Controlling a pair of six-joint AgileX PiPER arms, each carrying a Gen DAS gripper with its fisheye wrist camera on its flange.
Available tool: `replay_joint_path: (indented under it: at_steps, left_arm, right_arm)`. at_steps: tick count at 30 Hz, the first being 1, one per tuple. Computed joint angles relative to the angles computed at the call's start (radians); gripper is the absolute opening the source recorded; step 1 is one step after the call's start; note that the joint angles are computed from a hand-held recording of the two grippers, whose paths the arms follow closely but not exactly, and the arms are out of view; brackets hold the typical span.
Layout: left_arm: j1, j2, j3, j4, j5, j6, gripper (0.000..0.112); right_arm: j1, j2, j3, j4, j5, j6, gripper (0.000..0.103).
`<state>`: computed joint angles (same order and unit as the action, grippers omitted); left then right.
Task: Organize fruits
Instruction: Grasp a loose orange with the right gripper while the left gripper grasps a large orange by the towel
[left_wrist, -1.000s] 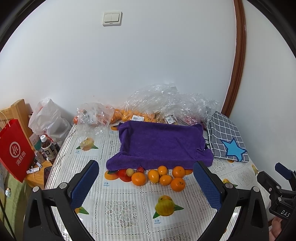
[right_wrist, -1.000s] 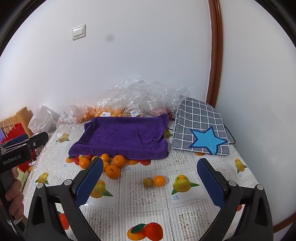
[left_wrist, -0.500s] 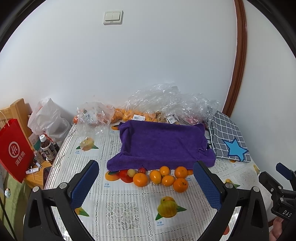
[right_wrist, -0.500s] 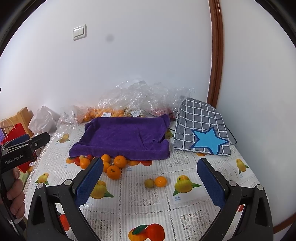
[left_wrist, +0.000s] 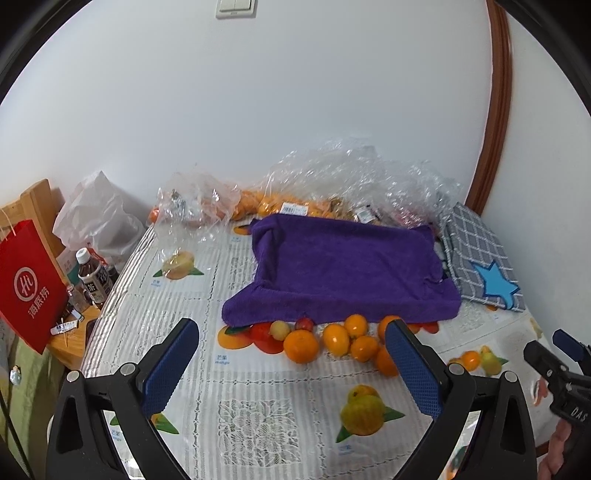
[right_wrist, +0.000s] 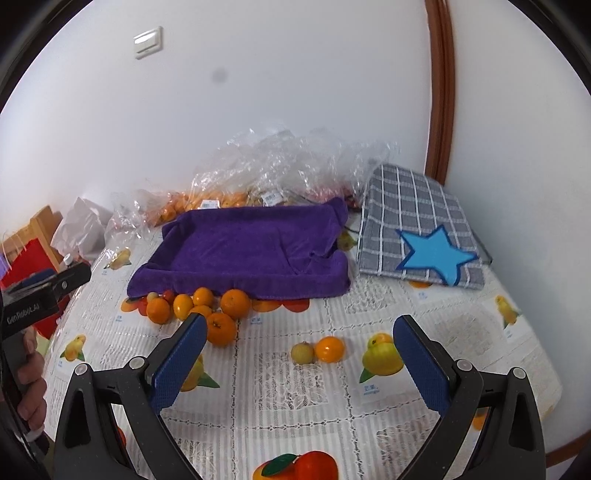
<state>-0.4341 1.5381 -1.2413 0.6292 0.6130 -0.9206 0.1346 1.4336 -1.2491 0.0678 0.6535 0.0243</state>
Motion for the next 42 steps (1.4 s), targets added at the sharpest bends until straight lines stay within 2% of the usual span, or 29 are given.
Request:
replay_joint_path:
  at_steps: [3, 8, 11, 15, 18, 21, 25, 26, 30, 33, 36, 39, 42]
  left_arm:
    - [0.029, 0.017, 0.023, -0.019, -0.037, 0.013, 0.1]
    - [0.08, 0.067, 0.036, -0.087, -0.082, 0.077, 0.093]
    - [0.095, 0.101, 0.047, -0.068, -0.095, 0.055, 0.091]
    - [0.127, 0.154, 0.037, -0.125, -0.111, 0.121, 0.086]
    - [0.141, 0.183, 0.038, -0.135, -0.128, 0.139, 0.086]
    - [0.156, 0.205, 0.038, -0.177, -0.15, 0.192, 0.086]
    - [0.179, 0.234, 0.026, -0.295, -0.167, 0.301, 0.086]
    - [0.182, 0.241, 0.024, -0.317, -0.174, 0.32, 0.086]
    - [0.184, 0.255, 0.025, -0.351, -0.205, 0.357, 0.086]
    - [0.184, 0.259, 0.033, -0.366, -0.224, 0.378, 0.086]
    - [0.184, 0.257, 0.048, -0.338, -0.246, 0.351, 0.086]
    - [0.185, 0.277, 0.021, -0.325, -0.226, 0.342, 0.085]
    - [0.202, 0.293, -0.002, -0.423, -0.231, 0.442, 0.08]
  right_arm:
    - [-0.031, 0.043, 0.009, 0.06, -0.021, -0.039, 0.1]
    - [-0.032, 0.126, 0.008, -0.004, -0.054, -0.009, 0.095]
    - [-0.037, 0.169, 0.027, -0.03, -0.096, 0.006, 0.091]
    - [-0.057, 0.241, 0.023, 0.007, -0.104, -0.034, 0.08]
    - [-0.082, 0.299, 0.01, 0.084, -0.094, -0.098, 0.068]
    - [-0.098, 0.322, 0.016, 0.176, -0.11, -0.17, 0.062]
    - [-0.094, 0.354, 0.005, 0.18, -0.111, -0.176, 0.049]
    - [-0.092, 0.351, 0.017, 0.178, -0.133, -0.177, 0.047]
    - [-0.091, 0.346, 0.039, 0.188, -0.168, -0.206, 0.035]
    - [-0.09, 0.345, 0.046, 0.203, -0.182, -0.233, 0.035]
    - [-0.108, 0.347, 0.045, 0.324, -0.17, -0.352, 0.035]
    - [-0.105, 0.338, 0.058, 0.371, -0.174, -0.406, 0.035]
    - [-0.087, 0.344, 0.052, 0.329, -0.168, -0.382, 0.035]
